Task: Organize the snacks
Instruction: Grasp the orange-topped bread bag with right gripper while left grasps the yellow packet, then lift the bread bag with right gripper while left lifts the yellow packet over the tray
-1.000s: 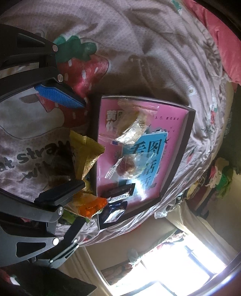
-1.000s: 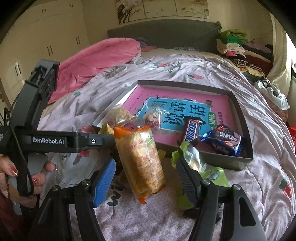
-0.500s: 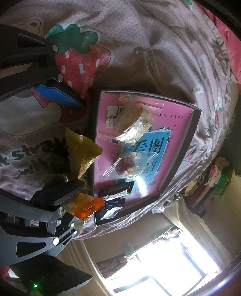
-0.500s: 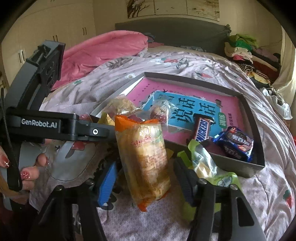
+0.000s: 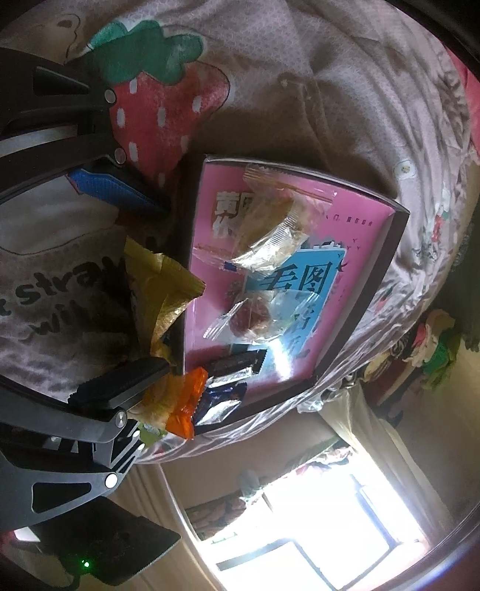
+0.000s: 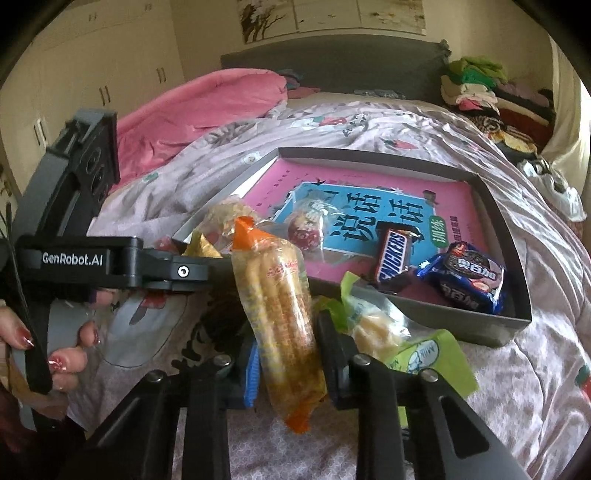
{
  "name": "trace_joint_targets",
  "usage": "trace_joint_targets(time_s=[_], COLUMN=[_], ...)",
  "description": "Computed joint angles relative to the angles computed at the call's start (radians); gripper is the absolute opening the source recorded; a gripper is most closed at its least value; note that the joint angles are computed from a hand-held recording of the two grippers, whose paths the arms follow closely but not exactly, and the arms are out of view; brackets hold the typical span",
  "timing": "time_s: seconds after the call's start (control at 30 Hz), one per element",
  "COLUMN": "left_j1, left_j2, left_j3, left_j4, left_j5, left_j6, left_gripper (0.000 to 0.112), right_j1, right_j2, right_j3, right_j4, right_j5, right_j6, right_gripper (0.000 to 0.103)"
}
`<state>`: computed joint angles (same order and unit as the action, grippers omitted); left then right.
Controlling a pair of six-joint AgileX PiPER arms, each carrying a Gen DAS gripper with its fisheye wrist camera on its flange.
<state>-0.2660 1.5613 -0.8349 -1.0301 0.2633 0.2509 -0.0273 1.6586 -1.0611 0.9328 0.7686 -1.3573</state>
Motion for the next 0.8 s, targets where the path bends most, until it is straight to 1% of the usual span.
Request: trace_joint_targets(time_s=[0.07,0.2,0.27,0.3,0.33,0.37,0.43,0.6,0.7,0.8], left_j1=[0.005,0.012,0.014,0.017,0.019,0.02,0.014,0.001,-0.017,-0.018], left_j2=[0.001,0.002,0.006,0.007,0.008,0.009,0.004,-0.02,-0.043,-0.072], left_j3=[0.005,0.01,0.01,0.01,0.01,0.008,0.004,-0.003,-0.001,0.01], left_j4=[-0.057,-0.12,-0.137,-0.15,-0.144,-0.131,-0.073,-0.077,-0.052,-0.089], left_j5=[0.002,0.007,0.009,0.012,0.016,0.02,0.016,0.029,0.007,-0.013], left_j6=[0.054,0.12,0.136,0.148,0.144,0.135,0.085,0.113,0.091,0.135], left_gripper=[0.076,0.065,0.062,0.057,0.05,0.048,0.035,0.027,0.023,0.021], right_j1=[-0.006,-0.017,-0.022,-0.024,-0.026,-0.028,-0.029,-0.047,-0.062,-0.083], right_j2=[0.006,0.004,0.001,0.0,-0.001,-0.001,-0.002,-0.011,-0.021,-0.032], right_j3=[-0.008,-0.007,-0.006,-0.006,-0.006,-0.006,-0.006,-0.009,-0.011,-0.015], right_j4=[-0.001,0.011,0.014,0.015,0.016,0.016,0.017,0.028,0.038,0.055], right_j5=[0.007,0.022,0.029,0.031,0.033,0.035,0.036,0.055,0.068,0.085], right_j6=[0.013,0.01,0.009,0.009,0.01,0.011,0.015,0.016,0.013,0.009], right_gripper=[0.026,0.025,0.025,0.025,0.025,0.024,0.024,0.023,0.023,0.023])
